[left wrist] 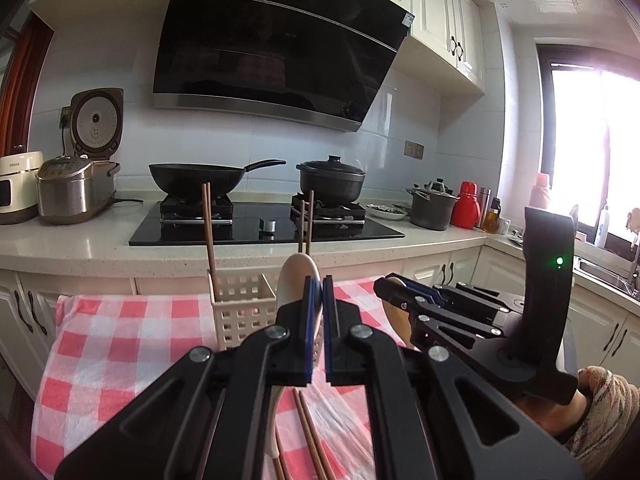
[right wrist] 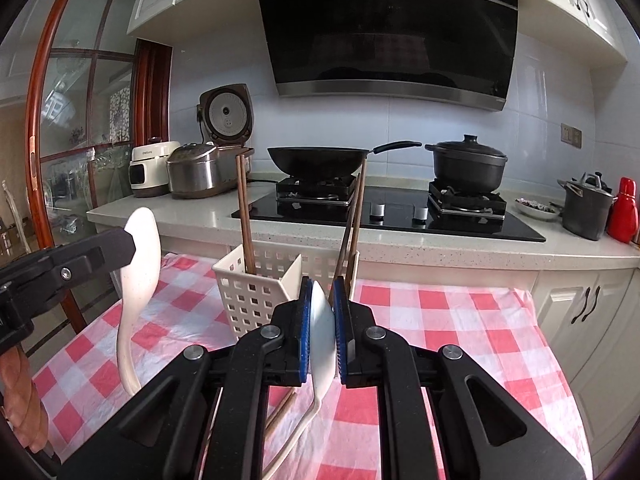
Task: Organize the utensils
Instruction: 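Lift both white spoons and carry them above the white basket, then lower both spoons into the basket and open both tools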
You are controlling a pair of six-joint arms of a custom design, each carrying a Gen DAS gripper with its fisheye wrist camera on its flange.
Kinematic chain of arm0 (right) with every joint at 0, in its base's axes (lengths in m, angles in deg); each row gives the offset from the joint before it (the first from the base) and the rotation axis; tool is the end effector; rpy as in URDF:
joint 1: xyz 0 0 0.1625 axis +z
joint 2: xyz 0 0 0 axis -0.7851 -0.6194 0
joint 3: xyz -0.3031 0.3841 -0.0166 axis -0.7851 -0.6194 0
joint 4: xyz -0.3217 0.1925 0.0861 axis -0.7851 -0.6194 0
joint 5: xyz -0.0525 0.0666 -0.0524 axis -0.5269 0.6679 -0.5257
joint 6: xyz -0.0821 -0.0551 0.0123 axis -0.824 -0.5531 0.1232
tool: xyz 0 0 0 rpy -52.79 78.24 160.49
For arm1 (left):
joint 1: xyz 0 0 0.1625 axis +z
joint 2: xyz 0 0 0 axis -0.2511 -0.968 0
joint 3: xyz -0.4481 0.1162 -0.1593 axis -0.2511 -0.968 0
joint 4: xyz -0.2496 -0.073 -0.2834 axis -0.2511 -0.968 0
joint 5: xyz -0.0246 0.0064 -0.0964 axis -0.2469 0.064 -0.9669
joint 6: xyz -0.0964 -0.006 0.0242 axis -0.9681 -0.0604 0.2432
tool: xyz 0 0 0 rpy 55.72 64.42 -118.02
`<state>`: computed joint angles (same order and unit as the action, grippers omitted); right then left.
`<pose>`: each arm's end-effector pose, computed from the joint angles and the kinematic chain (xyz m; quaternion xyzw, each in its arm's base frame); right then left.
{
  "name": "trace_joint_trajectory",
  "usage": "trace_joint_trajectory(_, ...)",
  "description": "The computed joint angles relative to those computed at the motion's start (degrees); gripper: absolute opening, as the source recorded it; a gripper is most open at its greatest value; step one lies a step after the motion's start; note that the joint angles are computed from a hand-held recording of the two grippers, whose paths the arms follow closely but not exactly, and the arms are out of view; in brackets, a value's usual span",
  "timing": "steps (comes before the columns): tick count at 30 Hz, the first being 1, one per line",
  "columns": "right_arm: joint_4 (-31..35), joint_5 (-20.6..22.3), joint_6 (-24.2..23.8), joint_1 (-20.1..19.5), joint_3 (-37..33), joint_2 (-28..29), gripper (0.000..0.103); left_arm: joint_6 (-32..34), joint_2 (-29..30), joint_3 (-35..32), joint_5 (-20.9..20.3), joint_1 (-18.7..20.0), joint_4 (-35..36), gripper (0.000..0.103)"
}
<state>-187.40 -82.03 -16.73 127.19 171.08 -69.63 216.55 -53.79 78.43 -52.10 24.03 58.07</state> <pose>0.0717 -0.3663 0.2799 0.3872 -0.7941 0.4383 0.1657 -0.3645 -0.2908 0.0217 0.2630 0.7694 -0.5456 0.2031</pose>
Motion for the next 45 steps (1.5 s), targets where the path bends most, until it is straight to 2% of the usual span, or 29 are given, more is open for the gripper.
trace_joint_trajectory(5,2.6,-3.2,3.3,3.6,-4.4,1.3,0.011,8.6,-3.2,-0.3,-0.2,2.9,-5.8,0.003)
trace_joint_trajectory(9,3.1,-4.0,4.4,5.5,-7.0,2.2,0.011,15.7,-5.1,-1.0,-0.1,5.0,-10.2,0.004)
trace_joint_trajectory(15,3.9,-3.7,6.5,7.7,-11.3,2.5,0.011,28.4,-6.7,-4.0,0.9,8.4,-15.9,0.003)
trace_joint_trajectory(21,0.3,-3.1,6.5,9.2,-14.8,5.9,0.011,40.5,-6.8,-6.7,0.3,11.0,-23.6,0.003)
trace_joint_trajectory(26,-1.9,-3.2,5.9,9.6,-17.6,9.4,0.011,45.3,-6.3,-7.9,0.7,13.4,-28.0,0.003)
trace_joint_trajectory(31,-5.4,0.6,5.8,8.6,-19.3,12.0,0.011,51.0,-6.2,-7.2,0.5,15.7,-36.0,0.003)
trace_joint_trajectory(35,-9.2,2.6,6.1,8.1,-21.0,14.9,0.011,51.5,-5.9,-6.3,0.6,17.4,-40.2,0.003)
trace_joint_trajectory(41,-13.3,4.4,5.1,7.5,-22.6,18.2,0.011,53.1,-4.8,-5.9,1.1,19.1,-43.6,0.003)
trace_joint_trajectory(45,-15.1,5.4,6.1,6.4,-23.1,19.7,0.011,52.3,-3.8,-5.8,1.1,19.9,-45.0,0.003)
